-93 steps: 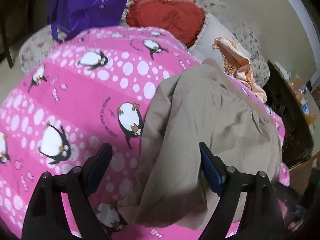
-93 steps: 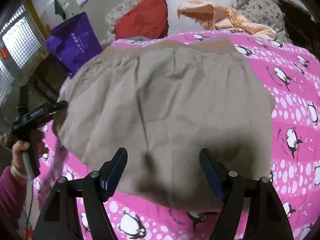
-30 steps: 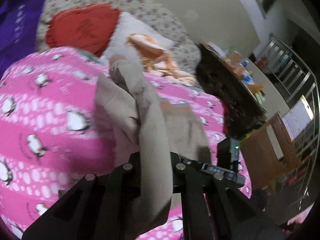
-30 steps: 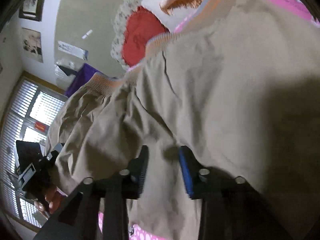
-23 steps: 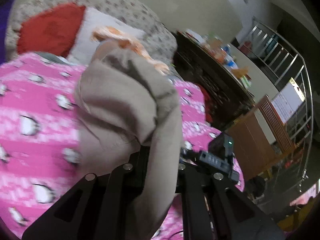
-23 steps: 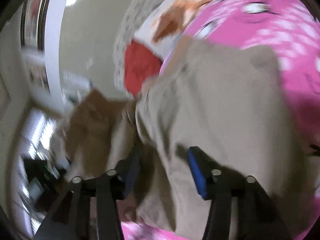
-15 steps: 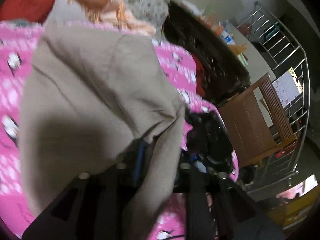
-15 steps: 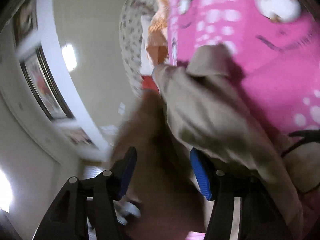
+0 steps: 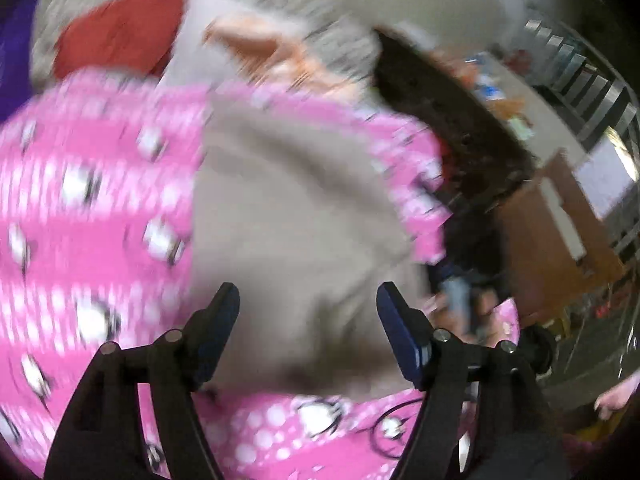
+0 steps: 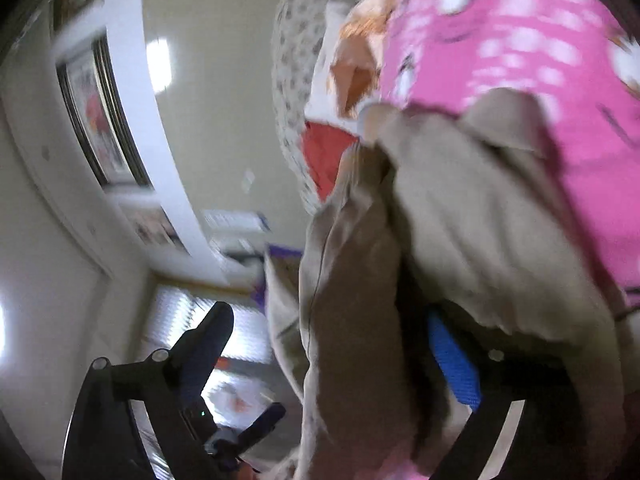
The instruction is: Fold large clothes
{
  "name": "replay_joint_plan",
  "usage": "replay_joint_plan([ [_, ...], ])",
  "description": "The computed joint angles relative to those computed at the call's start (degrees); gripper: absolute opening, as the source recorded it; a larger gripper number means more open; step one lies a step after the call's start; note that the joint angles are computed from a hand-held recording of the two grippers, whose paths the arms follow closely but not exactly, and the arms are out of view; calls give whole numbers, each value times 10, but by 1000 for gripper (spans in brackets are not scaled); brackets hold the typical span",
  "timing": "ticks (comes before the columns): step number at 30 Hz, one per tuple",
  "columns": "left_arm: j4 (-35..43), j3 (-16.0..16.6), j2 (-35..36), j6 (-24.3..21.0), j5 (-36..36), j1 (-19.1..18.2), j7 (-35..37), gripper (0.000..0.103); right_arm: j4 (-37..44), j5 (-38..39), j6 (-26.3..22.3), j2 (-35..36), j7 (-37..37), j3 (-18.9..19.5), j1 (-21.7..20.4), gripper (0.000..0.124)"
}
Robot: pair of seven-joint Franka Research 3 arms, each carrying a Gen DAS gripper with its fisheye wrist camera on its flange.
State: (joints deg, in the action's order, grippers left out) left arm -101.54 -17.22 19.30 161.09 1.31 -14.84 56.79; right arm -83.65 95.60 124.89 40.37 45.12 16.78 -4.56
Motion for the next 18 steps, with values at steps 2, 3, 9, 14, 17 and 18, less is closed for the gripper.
replay_joint_plan([
  [2, 0, 4, 22, -15, -1, -9, -22, 71, 21, -62, 15, -2, 24, -17, 25, 97],
  [3, 2, 14, 31, -21, 14, -21, -38, 71, 40, -107, 25, 0, 41, -28, 42, 97],
  [9, 53, 65, 73, -49, 122, -81, -147, 78, 63, -311, 119, -26, 60, -57, 115, 65],
  [14, 20, 30, 28, -11, 115, -48, -123, 78, 34, -443, 232, -58, 41, -73, 156, 11],
  [17, 1, 59, 2, 23, 155, -64, -160, 79, 29, -437, 294, -69, 31, -58, 138, 9],
  [18, -4, 75, -3, 30, 177, -73, -187, 80, 23, -444, 311, -72, 42, -60, 136, 9],
])
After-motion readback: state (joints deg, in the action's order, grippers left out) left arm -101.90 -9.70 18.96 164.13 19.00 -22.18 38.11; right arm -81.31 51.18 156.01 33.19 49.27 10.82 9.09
